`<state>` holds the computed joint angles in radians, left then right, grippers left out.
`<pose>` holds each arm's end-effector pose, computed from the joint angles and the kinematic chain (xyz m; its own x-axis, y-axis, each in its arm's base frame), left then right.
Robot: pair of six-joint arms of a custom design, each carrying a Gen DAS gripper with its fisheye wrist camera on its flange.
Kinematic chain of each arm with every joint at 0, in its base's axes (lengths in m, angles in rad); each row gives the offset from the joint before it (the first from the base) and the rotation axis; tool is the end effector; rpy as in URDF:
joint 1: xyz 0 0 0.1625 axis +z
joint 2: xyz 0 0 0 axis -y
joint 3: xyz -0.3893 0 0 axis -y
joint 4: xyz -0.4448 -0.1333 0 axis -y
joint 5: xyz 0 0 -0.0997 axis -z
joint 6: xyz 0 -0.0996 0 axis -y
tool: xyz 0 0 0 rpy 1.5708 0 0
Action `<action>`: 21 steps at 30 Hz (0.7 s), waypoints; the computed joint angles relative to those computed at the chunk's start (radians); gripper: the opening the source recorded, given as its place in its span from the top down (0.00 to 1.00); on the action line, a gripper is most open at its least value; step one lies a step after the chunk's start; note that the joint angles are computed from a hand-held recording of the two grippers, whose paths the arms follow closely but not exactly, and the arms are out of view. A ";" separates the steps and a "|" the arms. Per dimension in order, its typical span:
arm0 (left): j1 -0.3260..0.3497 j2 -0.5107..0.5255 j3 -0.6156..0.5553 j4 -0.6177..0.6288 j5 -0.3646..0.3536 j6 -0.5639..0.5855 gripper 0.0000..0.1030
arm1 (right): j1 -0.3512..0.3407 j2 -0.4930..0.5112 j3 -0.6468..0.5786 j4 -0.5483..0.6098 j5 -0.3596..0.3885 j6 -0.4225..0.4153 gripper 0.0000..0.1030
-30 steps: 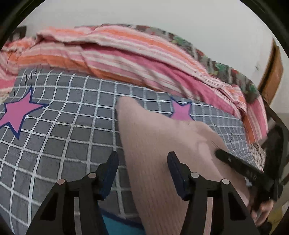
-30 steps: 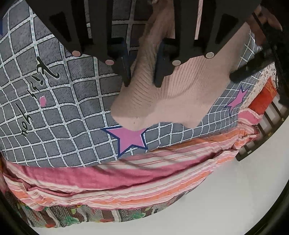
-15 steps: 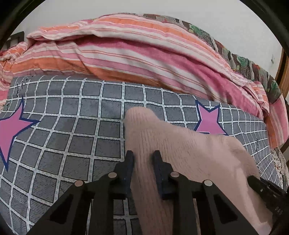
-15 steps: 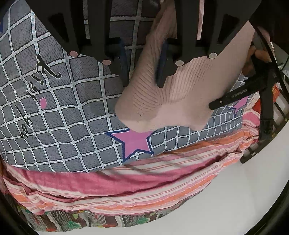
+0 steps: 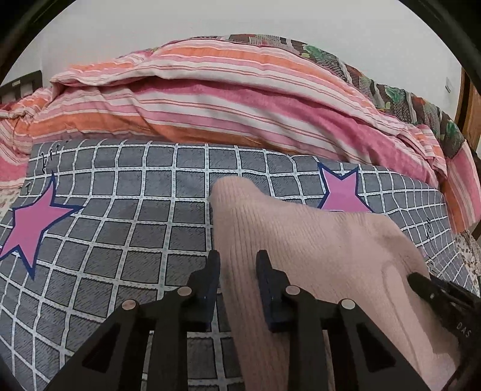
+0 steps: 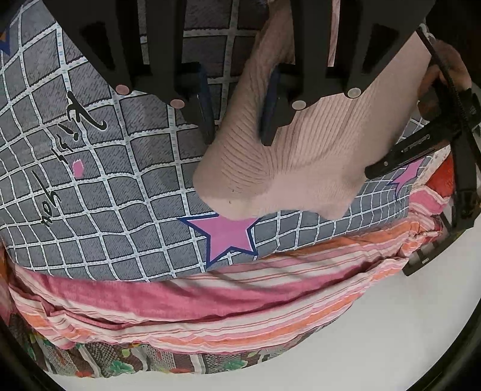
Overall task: Fold small clothes
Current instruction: 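Press and square the folded sweater with both open grippers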
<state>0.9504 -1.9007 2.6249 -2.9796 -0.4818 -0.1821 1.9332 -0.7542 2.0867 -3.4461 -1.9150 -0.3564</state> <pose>-0.0020 -0.3839 0.2634 -0.7727 -0.2976 -0.5606 0.3156 0.5861 -0.7462 0.2785 -0.4532 -0.0320 -0.7769 -0.4394 0.4510 -0.6132 0.6908 -0.3833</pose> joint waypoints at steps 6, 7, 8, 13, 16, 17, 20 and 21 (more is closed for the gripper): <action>-0.027 -0.014 0.013 0.032 0.037 -0.019 0.77 | 0.001 0.002 0.002 -0.009 -0.002 -0.007 0.71; -0.028 -0.017 0.014 0.037 0.038 -0.022 0.77 | 0.001 0.002 0.002 -0.008 -0.002 -0.005 0.71; -0.029 -0.020 0.014 0.041 0.039 -0.024 0.77 | 0.000 0.001 0.002 -0.006 0.001 -0.006 0.71; -0.047 -0.058 0.031 0.086 0.031 -0.051 0.70 | 0.000 0.004 -0.002 -0.003 -0.003 -0.003 0.71; -0.064 -0.106 0.053 0.120 0.002 -0.059 0.60 | -0.006 0.000 -0.002 0.002 0.003 0.002 0.69; -0.071 -0.128 0.062 0.142 -0.010 -0.068 0.58 | -0.007 -0.007 0.002 0.009 0.007 0.013 0.69; -0.101 -0.188 0.087 0.216 -0.022 -0.094 0.58 | -0.006 -0.025 0.027 -0.019 0.027 -0.003 0.69; -0.116 -0.218 0.098 0.256 -0.022 -0.110 0.58 | -0.003 -0.031 0.039 -0.037 0.030 -0.016 0.69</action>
